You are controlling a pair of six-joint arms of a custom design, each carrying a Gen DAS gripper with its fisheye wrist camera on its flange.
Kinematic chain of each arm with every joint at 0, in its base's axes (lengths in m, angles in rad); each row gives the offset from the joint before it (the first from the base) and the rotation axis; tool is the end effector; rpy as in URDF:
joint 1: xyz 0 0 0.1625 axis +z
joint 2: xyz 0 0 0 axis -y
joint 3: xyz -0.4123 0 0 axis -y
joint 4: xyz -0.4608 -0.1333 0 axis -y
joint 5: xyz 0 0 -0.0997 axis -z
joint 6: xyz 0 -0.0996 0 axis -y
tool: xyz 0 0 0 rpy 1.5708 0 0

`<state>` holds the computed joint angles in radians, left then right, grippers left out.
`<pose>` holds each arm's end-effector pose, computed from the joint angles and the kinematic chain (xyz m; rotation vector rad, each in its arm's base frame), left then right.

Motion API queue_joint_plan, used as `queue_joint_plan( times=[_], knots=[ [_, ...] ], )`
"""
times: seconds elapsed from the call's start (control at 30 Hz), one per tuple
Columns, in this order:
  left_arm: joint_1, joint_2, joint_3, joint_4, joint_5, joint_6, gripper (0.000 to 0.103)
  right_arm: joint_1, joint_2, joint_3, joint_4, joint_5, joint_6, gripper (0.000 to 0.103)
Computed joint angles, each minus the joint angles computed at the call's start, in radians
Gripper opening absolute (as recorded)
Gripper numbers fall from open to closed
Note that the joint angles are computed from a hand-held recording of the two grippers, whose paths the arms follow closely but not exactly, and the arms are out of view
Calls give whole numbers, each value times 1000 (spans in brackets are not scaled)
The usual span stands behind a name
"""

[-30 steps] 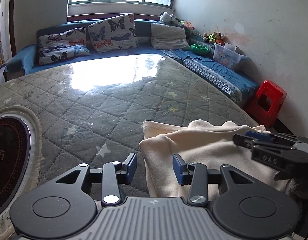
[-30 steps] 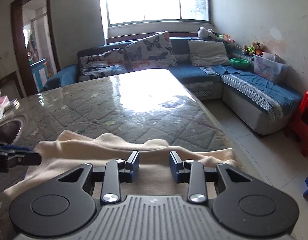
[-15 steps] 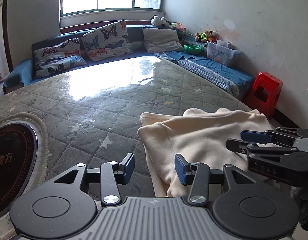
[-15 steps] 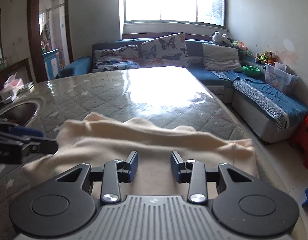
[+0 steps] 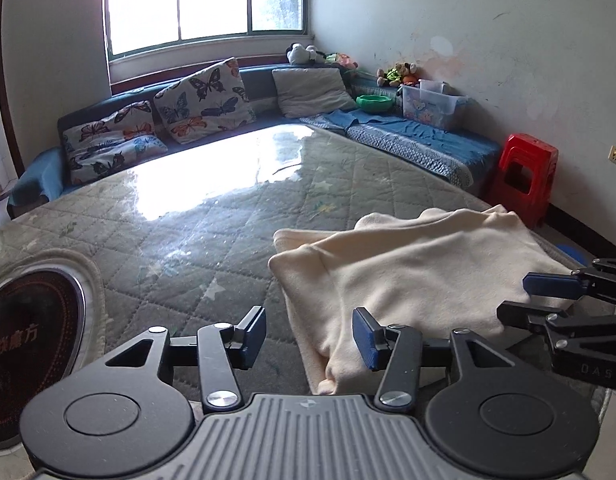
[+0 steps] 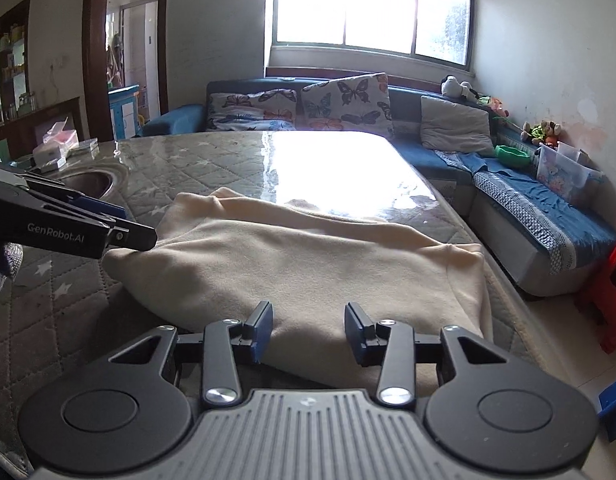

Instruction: Fold clothes

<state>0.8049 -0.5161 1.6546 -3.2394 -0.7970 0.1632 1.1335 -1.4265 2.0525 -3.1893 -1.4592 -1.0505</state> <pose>-0.3207 -0.6262 -0.0635 0.8385 2.2660 -0.9129 -0.1106 -0.5776 0.3299 0.7761 -2.2163 1.0240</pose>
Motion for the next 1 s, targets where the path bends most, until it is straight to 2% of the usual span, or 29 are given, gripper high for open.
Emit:
queue_joint_plan(
  times=[0.13, 0.33, 0.53, 0.73, 0.9, 0.97, 1.0],
  knots=[
    [2, 13, -13, 24, -6, 13, 51, -14, 0, -11, -23, -10, 85, 40],
    [12, 18, -5, 42, -6, 22, 53, -46, -21, -8, 8, -21, 103, 41],
    [4, -4, 9, 55, -6, -18, 54, -54, -32, -2, -17, 5, 140, 41],
    [-5, -37, 40, 112, -1, -95, 58, -57, -29, -7, -12, -16, 163, 41],
    [-12, -52, 61, 136, 8, -137, 66, -51, -52, 8, -4, -9, 177, 46],
    [-14, -57, 69, 145, 15, -150, 69, -47, -56, 13, -6, -17, 176, 57],
    [-15, -59, 73, 150, 18, -156, 71, -45, -57, 17, -7, -21, 174, 58]
  ],
)
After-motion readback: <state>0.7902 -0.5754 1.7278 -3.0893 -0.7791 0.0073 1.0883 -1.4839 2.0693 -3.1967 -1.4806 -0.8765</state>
